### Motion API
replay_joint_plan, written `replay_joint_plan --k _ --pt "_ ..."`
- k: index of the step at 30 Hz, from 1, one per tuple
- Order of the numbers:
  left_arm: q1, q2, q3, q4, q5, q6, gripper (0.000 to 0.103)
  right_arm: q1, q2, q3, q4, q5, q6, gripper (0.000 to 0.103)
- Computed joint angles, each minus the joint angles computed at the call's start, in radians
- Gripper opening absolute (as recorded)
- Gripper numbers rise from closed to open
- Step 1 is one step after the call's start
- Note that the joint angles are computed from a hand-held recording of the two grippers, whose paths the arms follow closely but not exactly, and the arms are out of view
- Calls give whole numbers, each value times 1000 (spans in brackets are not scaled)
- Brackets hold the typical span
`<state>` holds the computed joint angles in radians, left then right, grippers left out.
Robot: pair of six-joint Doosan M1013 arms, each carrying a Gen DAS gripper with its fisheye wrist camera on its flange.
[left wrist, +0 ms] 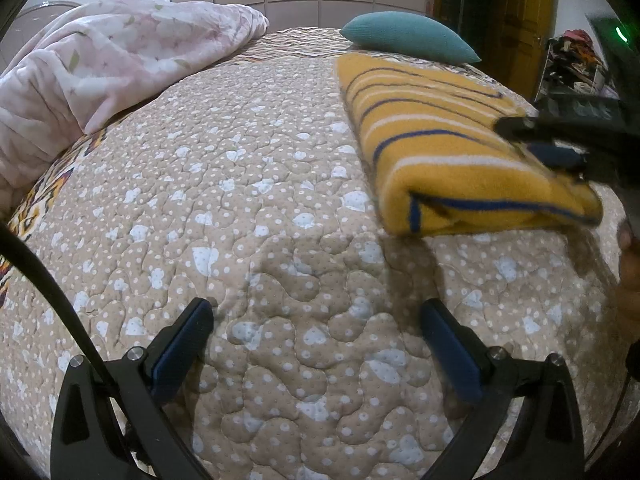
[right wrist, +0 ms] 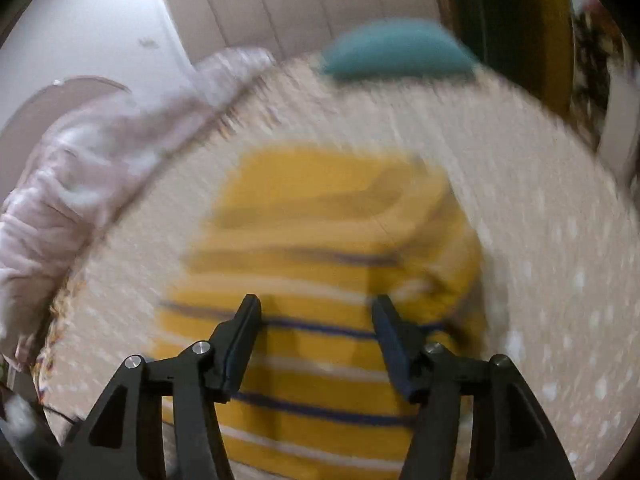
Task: Fold small clothes
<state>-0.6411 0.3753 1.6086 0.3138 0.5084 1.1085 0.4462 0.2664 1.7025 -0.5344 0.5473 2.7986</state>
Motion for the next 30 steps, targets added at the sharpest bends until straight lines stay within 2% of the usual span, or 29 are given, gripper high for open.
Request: replay_joint_plan --k 1,4,5,6,7,9,10,11,12,13,15,18,22,24,25,27,30 --pt "1 0 0 -2 -1 1 103 -8 -20 30 11 -45 0 58" --pt "-3 2 -3 12 5 -9 103 1 -66 73 -96 -63 134 60" --pt "-4 1 -1 19 5 -16 103 10 -77 85 -167 -58 202 62" --pt "-5 0 1 23 4 -21 103 14 -84 95 -197 -48 237 70" --pt "-4 0 0 16 5 -15 103 13 -83 96 -175 -38 224 73" --pt "0 1 -3 -20 10 8 103 -9 -51 81 -4 5 82 73" --pt "3 2 -7 -49 14 30 103 -18 -46 87 49 1 52 73" --pt "8 4 -13 -87 22 58 103 -21 -61 107 50 -30 75 72" --pt "11 7 -20 -104 33 72 103 -10 -74 116 -2 -24 146 73" --pt "8 13 -33 -100 56 71 103 -1 -81 116 -30 -5 173 73" --pt "6 20 -49 -96 84 62 103 36 -88 100 -112 95 221 73" --pt "2 10 -38 -54 67 8 103 80 -88 73 -151 234 225 73" --pt "-12 -38 -2 36 41 -53 102 135 -102 69 -167 337 244 74" --pt "-30 -82 33 186 2 -169 102 153 -112 71 -187 373 258 76" --pt "-42 -111 55 298 -22 -259 102 167 -114 68 -201 399 269 76" --pt "-59 -149 80 448 -36 -389 102 189 -115 63 -226 441 283 77" --pt "-71 -183 101 542 -46 -480 102 216 -116 54 -257 486 301 78"
